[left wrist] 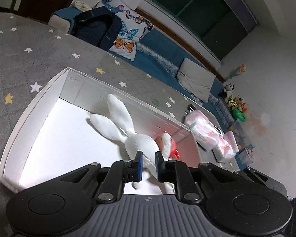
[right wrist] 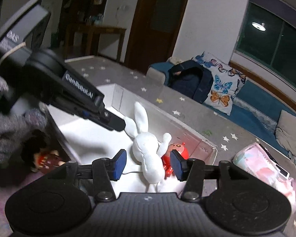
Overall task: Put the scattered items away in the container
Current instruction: 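Lift the bunny into the white box and open the right gripper, then grasp the green alien toy beside the box with the right gripper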
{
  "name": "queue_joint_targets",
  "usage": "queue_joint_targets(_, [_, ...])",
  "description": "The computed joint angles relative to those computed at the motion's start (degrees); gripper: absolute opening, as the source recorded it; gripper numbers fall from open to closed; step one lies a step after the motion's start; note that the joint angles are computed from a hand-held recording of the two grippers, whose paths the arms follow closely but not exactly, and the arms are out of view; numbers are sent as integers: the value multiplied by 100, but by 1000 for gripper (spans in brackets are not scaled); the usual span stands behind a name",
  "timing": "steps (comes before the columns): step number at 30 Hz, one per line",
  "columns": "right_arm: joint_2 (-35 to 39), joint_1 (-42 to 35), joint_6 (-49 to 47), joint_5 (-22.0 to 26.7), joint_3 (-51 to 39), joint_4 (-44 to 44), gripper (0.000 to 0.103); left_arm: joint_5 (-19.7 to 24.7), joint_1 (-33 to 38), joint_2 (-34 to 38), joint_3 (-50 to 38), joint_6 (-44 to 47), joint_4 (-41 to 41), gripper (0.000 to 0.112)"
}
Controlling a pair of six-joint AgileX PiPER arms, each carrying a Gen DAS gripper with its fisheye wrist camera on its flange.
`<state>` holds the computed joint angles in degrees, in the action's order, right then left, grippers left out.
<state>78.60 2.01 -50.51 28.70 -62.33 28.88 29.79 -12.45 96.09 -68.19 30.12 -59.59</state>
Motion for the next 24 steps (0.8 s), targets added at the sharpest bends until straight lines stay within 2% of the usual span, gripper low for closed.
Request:
queue_joint_targets(8, [-983,-176,-162,192,840,551,50,-241,-228,-698,854,445,-254,15])
queue_joint_targets(15, [-1683,-70,205,184,1710,472,50,-375,-338,-1250,1628,1009,-810,18])
queue_joint_targets(24, [-1839,23,425,-16,2145,418,50,-511,-580,-1669,2093,1241,-980,22])
